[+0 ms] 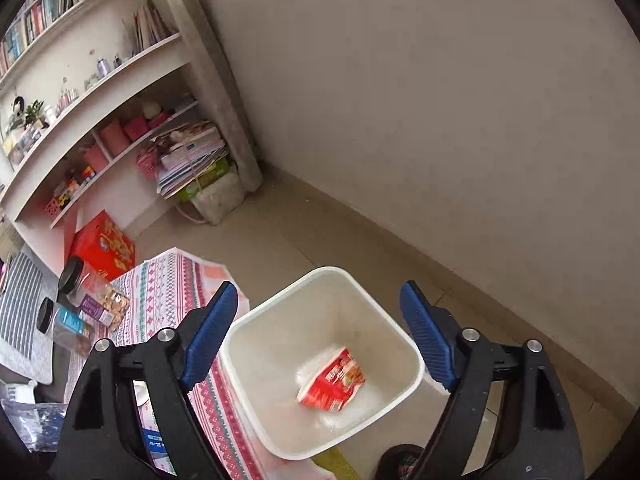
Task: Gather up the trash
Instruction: 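Carry the noodle bowl to the white bin and release it with the right tool, then drop the plastic bottle into the white bin with the left tool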
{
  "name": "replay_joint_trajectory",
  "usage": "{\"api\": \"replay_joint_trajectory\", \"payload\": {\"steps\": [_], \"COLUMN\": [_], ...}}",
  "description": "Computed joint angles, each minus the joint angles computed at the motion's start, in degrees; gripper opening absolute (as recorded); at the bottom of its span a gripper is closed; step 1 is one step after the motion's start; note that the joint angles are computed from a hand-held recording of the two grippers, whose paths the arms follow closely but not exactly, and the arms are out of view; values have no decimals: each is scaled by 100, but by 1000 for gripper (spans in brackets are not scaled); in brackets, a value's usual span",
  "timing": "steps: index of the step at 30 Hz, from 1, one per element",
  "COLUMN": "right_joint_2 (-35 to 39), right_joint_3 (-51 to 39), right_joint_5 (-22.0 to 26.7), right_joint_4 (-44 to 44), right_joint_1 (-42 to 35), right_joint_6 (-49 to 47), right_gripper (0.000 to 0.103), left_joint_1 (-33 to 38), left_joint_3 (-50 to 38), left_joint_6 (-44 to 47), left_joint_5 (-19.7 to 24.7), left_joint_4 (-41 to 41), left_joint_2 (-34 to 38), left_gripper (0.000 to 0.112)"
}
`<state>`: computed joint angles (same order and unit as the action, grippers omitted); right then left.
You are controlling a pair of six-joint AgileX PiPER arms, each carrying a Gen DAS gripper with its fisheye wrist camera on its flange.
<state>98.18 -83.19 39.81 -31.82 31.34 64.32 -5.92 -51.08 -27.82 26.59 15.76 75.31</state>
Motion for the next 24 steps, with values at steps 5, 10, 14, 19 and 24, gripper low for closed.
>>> {"api": "replay_joint_trajectory", "payload": {"steps": [5, 10, 14, 19, 24], "right_joint_2": [-435, -660, -764, -815, -749], "right_joint_3": [534, 807, 903, 920, 844], "right_joint_5": [-107, -349, -369, -433, -343], "right_joint_4": [-755, -827, -1065, -1158, -1191], "right_joint_1": [-101, -335, -356, -272, -9], "right_joint_6": [821, 960, 1134, 1220, 1209], "right_gripper": [88, 88, 89, 92, 96], "left_joint_1": [-825, -1230, -1423, -1423, -1339], "left_joint_3": [-793, -1708, -2236, -2079, -1509], "left_joint_6": [-203, 12, -27, -426, -1479], "left_joint_5": [90, 307, 502, 580, 683], "left_joint_4": [-244, -662, -563, -43, 1174], "left_joint_2": [1028, 1896, 2303, 2085, 1630], "left_gripper": [63, 63, 77, 81, 82]}}
